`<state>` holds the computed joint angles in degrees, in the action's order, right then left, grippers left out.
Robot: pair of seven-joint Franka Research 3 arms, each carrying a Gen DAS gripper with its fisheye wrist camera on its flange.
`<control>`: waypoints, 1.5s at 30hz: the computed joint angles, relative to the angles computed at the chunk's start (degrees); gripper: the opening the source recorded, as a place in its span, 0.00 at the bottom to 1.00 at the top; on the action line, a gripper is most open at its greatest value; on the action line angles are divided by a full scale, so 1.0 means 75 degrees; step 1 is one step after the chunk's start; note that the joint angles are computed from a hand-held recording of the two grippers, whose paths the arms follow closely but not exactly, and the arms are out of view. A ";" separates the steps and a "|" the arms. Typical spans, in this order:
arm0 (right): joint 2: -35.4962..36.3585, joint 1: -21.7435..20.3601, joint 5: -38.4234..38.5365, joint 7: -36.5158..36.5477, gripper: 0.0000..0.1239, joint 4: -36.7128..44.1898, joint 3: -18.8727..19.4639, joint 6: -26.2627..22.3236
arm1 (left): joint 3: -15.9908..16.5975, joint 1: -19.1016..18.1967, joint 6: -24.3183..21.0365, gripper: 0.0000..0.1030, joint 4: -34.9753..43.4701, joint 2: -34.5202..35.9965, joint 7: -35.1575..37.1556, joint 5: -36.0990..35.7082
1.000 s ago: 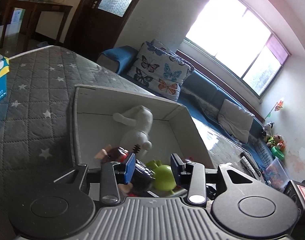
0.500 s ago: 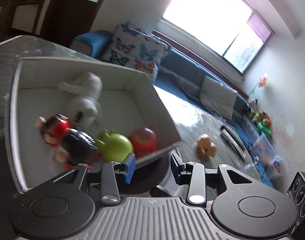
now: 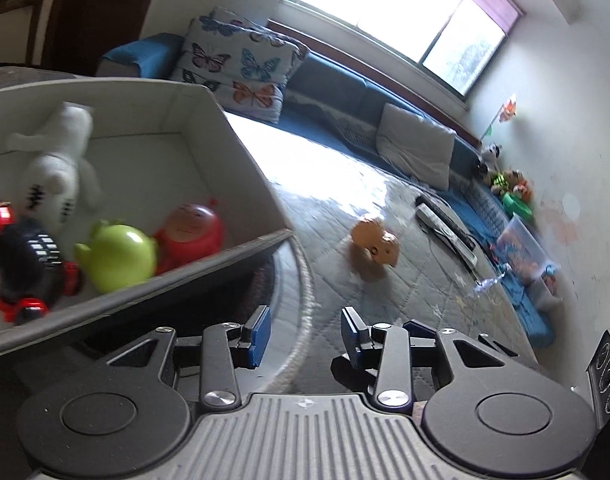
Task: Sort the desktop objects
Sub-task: 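Open the left gripper and withdraw it from the box, then move the left tool to the orange peanut-shaped toy and grasp it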
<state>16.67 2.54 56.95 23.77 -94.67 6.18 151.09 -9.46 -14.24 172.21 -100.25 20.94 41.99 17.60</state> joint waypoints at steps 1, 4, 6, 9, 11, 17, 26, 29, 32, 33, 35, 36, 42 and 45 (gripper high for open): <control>0.0046 -0.0021 0.0002 0.0045 0.66 0.0051 -0.0024 0.0012 | -0.0069 0.0016 -0.0082 0.40 0.0162 0.0120 0.0082 -0.0039; 0.0224 -0.0078 -0.0060 0.0232 0.66 0.0261 -0.0061 0.0056 | -0.0256 0.0049 -0.0353 0.40 0.0730 0.0506 0.0396 -0.0187; 0.0378 -0.0119 -0.0157 0.0357 0.67 0.0445 -0.0069 0.0085 | -0.0304 0.0019 -0.0507 0.40 0.1134 0.0768 0.0567 -0.0265; 0.0687 -0.0213 -0.0322 0.0596 0.67 0.0835 -0.0052 0.0124 | -0.0375 -0.0008 -0.0717 0.40 0.1706 0.1129 0.0808 -0.0418; 0.0904 -0.0288 -0.0447 0.0782 0.67 0.1111 -0.0029 0.0161 | -0.0361 -0.0058 -0.0817 0.40 0.1974 0.1303 0.0891 -0.0489; 0.1696 -0.0428 -0.1212 0.1604 0.67 0.2129 -0.0011 0.0092 | -0.0311 -0.0191 -0.1273 0.40 0.2669 0.1789 0.1002 -0.0659; 0.2791 -0.0461 -0.2288 0.2512 0.66 0.3607 0.0086 -0.0075 | -0.0021 -0.0691 -0.2574 0.40 0.5364 0.3346 0.1195 -0.0637; 0.3366 -0.0423 -0.2739 0.2840 0.65 0.4470 0.0099 -0.0264 | 0.0098 -0.0830 -0.3144 0.40 0.6505 0.3976 0.1197 -0.0662; 0.3990 -0.0395 -0.3138 0.3226 0.65 0.5443 0.0113 -0.0604 | 0.0151 -0.0847 -0.3257 0.40 0.6768 0.4146 0.1158 -0.0728; 0.4233 -0.0386 -0.3281 0.3326 0.63 0.5820 0.0118 -0.0756 | 0.0262 -0.0886 -0.3094 0.40 0.6559 0.4052 0.1008 -0.0658; 0.4685 -0.0347 -0.3569 0.3568 0.61 0.6536 0.0107 -0.1095 | 0.0311 -0.0887 -0.3100 0.39 0.6351 0.3937 0.0936 -0.0573; 0.4945 -0.0322 -0.3723 0.3716 0.60 0.6957 0.0089 -0.1297 | 0.0326 -0.0887 -0.3010 0.38 0.6242 0.3894 0.0885 -0.0540; 0.5388 -0.0372 -0.3978 0.3782 0.53 0.7612 0.0283 -0.1613 | 0.0331 -0.0880 -0.2970 0.38 0.5970 0.3731 0.0747 -0.0382; 0.5639 -0.0371 -0.4097 0.3891 0.50 0.8047 0.0317 -0.1819 | 0.0344 -0.0884 -0.2846 0.38 0.5748 0.3604 0.0654 -0.0330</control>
